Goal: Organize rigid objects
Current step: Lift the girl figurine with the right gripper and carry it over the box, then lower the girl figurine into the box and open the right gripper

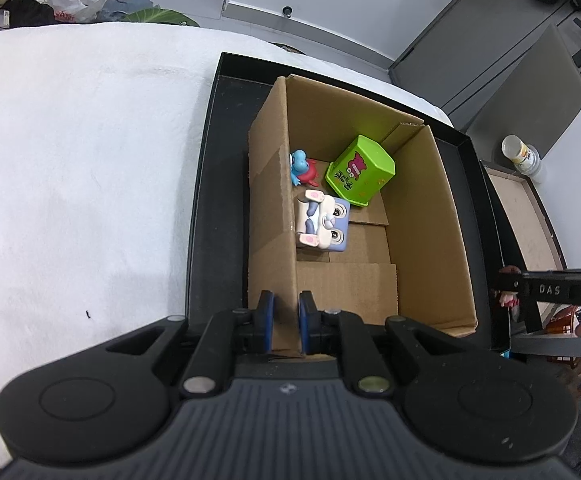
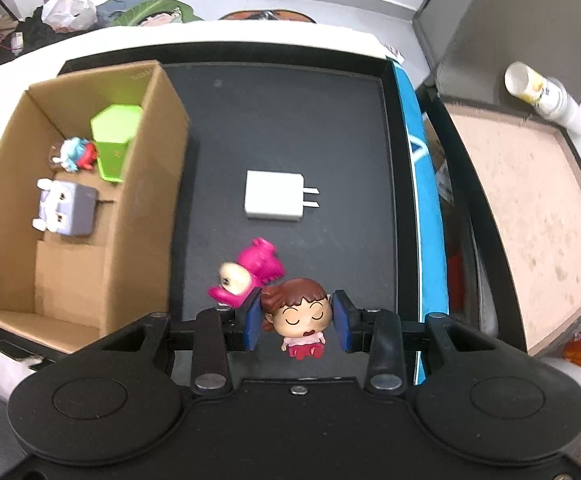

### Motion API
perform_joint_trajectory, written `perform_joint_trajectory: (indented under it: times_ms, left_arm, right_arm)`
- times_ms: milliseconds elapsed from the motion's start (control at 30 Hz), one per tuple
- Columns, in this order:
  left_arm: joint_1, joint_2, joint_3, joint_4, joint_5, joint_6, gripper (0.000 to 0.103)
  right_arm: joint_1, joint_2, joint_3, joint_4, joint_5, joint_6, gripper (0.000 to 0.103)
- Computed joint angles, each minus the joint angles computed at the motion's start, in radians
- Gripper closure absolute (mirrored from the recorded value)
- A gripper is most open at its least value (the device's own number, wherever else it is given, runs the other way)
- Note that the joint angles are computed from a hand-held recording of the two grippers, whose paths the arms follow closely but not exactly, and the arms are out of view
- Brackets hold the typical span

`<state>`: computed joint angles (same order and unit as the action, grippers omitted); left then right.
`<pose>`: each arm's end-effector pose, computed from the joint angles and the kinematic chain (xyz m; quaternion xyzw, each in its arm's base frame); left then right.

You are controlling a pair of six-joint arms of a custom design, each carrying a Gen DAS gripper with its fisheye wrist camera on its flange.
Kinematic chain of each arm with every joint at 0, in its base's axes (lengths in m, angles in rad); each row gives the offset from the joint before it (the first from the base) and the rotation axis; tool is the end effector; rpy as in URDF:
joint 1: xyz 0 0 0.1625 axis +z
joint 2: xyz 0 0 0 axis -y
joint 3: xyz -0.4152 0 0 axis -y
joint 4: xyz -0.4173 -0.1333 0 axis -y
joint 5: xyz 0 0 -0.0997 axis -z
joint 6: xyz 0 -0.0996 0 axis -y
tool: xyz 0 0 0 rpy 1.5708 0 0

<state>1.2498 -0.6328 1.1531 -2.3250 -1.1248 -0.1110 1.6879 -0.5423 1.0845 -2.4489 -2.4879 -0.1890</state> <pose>-0.0898 -0.8287 0.1363 0.0758 0.9659 -0.1582 0.1902 0.1505 -0.8152 0.1371 0.0617 -0.8850 0.1341 0.4415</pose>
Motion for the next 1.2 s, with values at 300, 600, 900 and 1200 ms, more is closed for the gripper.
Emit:
perform_joint_trajectory:
  times_ms: [300,600,900,1200]
  left_arm:
    - [0.004,-0.004,0.004,-0.007,-0.012,-0.009,0.091]
    - [0.009,-0.01,0.007,-0.011,-0.029,-0.012,0.091]
    - [0.016,-0.011,0.003,-0.008,-0.05,-0.015,0.091]
    - [0.021,-0.011,-0.002,-0.002,-0.063,-0.017,0.091]
  right_arm:
    - [0.046,0.056,-0.084,0.007,-0.007,-0.045,0.067]
    - [0.09,0.113,-0.155,-0.025,-0.016,-0.12,0.067]
    - [0.121,0.167,-0.219,-0.017,0.003,-0.154,0.067]
    - [0.136,0.235,-0.299,0.035,0.023,-0.183,0.067]
